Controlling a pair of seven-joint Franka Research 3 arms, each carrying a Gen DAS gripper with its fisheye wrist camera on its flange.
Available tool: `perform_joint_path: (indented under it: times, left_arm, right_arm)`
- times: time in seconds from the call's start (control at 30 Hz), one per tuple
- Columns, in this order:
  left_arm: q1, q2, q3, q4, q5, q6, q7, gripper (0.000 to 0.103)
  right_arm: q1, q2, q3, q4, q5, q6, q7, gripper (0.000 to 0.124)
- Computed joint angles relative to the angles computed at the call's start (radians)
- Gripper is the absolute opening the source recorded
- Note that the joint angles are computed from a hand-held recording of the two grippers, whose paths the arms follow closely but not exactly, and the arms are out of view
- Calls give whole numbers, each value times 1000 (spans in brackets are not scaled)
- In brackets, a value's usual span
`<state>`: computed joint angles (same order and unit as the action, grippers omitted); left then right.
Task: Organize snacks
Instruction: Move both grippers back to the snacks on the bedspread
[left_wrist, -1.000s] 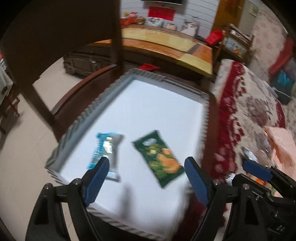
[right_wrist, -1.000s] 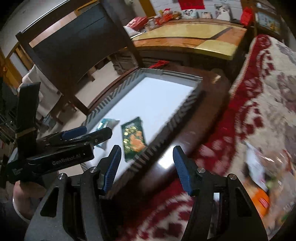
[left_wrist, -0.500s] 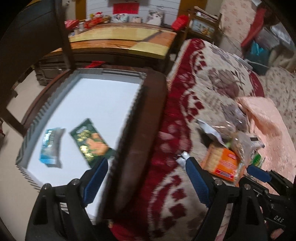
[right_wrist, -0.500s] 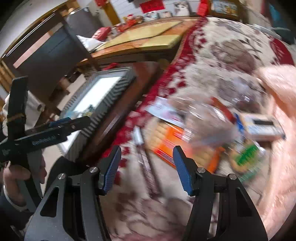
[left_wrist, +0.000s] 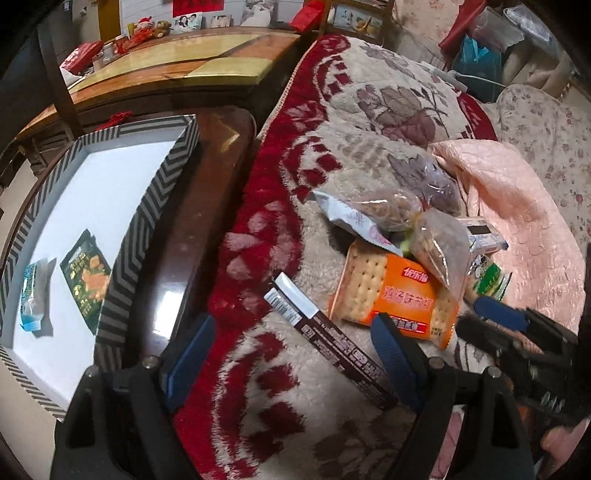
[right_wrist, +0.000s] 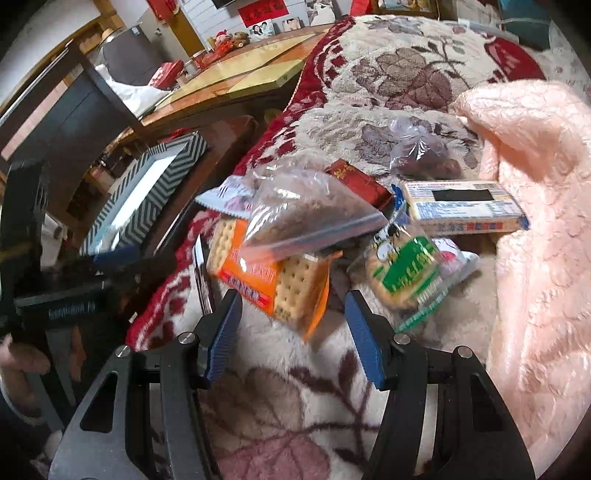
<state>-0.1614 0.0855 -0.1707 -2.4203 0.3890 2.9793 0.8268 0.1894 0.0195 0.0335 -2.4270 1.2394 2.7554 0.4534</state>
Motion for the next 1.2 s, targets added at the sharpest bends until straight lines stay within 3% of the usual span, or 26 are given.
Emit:
perform_joint_path:
  times: [0.07,0.17,0.27,0.33,0.43,0.57,0.6,0.87,1.03,1.2]
  left_arm:
    - [-1,-9,11,-7,26,-8,-24,87]
    - [12,-33,19,-28,43,-15,-40,87]
    - [26,-59,24,-49,72,-28,-64,87]
    - [38,-77,25,-67,84,-28,-75,87]
    - [57,-102,25,-88,112,-24,-105,87]
    - [62,-110,15,-96,86,-23,-84,87]
    - [62,-111,13,-97,84,-21,-83,87]
    - [43,-88,-5,-89,16,-20,-53,87]
    - [2,-38,-20,-44,46,-38,-62,87]
    - [-50,34,-12,37,129,-89,-122,87]
  right_arm:
    - [-5,43,-1,43,10,-22,1,58]
    - [-11,110,13,102,-5,9,45,58]
    - [-31,144,25,139,-8,-51,71,58]
    - [-42,138,30,132,-33,-131,100,60]
    - [-59,96,33,90,-30,-333,85,60]
    - [-45,54,22,29,-35,-482,66,60]
    - [-40,44,19,15,-40,-486,67,60]
    - [13,-73,4,-83,-97,-217,71,60]
    - [9,-76,-21,-73,-50,-188,45,60]
    - [5,-86,-26,-90,-100,-131,58,60]
